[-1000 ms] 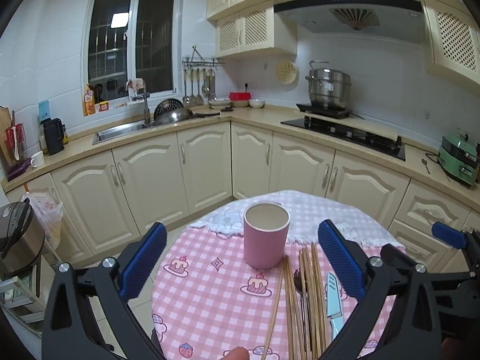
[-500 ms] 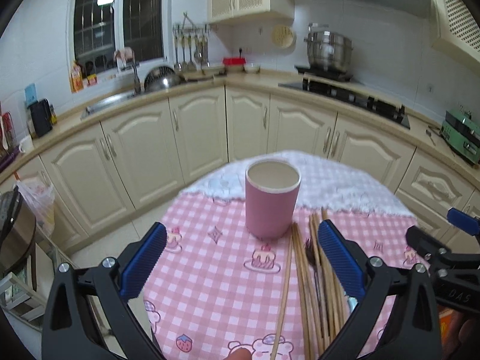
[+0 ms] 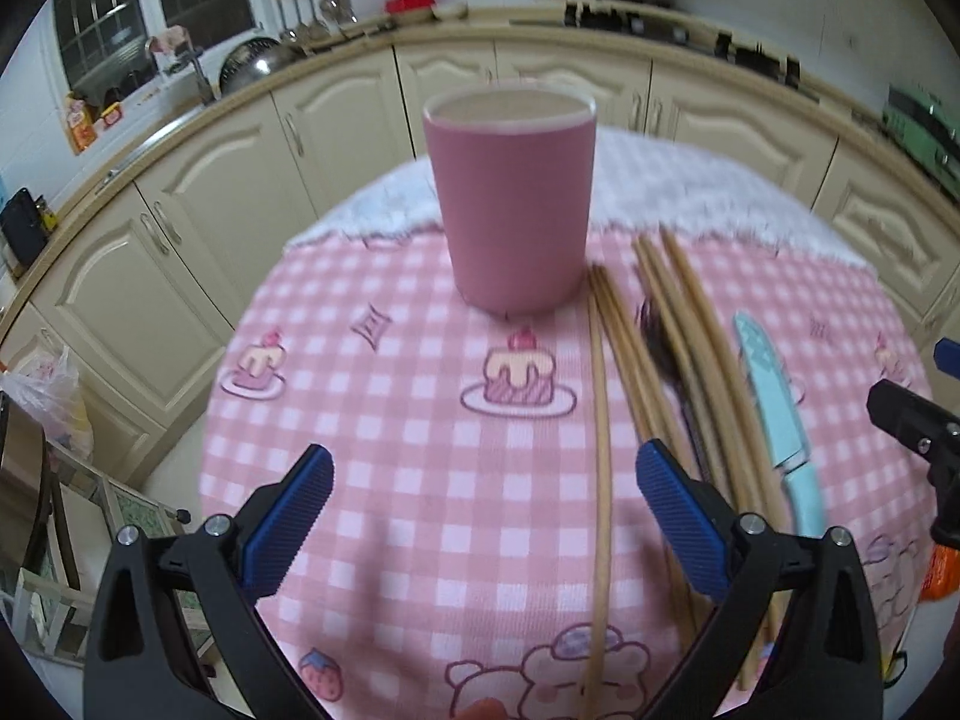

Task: Organize utensils
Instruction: 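Grasp the light-blue knife with the right gripper while the left gripper grasps a chopstick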

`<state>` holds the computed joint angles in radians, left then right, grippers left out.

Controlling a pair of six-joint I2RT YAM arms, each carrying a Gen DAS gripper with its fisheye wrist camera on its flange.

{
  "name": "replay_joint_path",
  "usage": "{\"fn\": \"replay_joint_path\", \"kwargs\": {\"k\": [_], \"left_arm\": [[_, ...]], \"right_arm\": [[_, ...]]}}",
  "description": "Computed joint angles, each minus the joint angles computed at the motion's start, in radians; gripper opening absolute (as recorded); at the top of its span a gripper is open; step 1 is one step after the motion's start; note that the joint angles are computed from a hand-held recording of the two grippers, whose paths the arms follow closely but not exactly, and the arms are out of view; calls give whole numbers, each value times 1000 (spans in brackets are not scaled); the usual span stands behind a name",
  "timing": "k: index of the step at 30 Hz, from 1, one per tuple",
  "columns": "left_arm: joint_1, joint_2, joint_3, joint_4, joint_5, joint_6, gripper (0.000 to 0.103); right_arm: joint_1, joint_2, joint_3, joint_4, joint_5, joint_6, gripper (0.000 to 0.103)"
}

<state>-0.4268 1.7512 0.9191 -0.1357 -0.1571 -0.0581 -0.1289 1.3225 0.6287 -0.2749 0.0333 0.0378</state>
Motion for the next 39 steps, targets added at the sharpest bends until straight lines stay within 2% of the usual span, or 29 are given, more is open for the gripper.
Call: {"fn": "replay_joint_path", "kwargs": {"k": [10, 13, 15, 18, 21, 26, 30, 33, 34, 35, 36, 37, 39], "left_arm": [[-8, 134, 98, -41, 12, 52, 99], [-5, 171, 133, -59, 17, 70, 98], [-2, 179, 137, -58, 31, 76, 98], [10, 197, 161, -69, 63, 86, 94], [20, 212, 190, -95, 107, 88, 84], [30, 234, 239, -133, 150, 122, 69], [20, 252, 277, -162, 171, 147, 57], [11, 263, 303, -180, 188, 165, 42], [8, 265, 306, -180, 191, 170, 34], [5, 270, 316, -183, 199, 176, 22], [5, 274, 323, -186, 215, 180, 15], [9, 270, 316, -185, 233, 185, 7], [13, 269, 314, -183, 256, 181, 6]], "right_arm": [[4, 180, 40, 26, -42, -2, 98], [17, 219, 60, 26, -51, 2, 92], [29, 255, 82, 20, -40, 8, 82], [24, 281, 109, 5, -62, 23, 76], [23, 305, 149, -28, -82, 38, 73], [47, 358, 205, -60, -51, 48, 68], [62, 363, 230, -97, -60, 66, 49], [67, 381, 258, -122, -54, 89, 48], [77, 389, 265, -121, -44, 87, 46], [89, 399, 269, -106, -25, 82, 40], [95, 398, 268, -98, -16, 80, 30], [91, 397, 269, -96, -23, 79, 30], [59, 389, 261, -87, -75, 61, 27]]}}
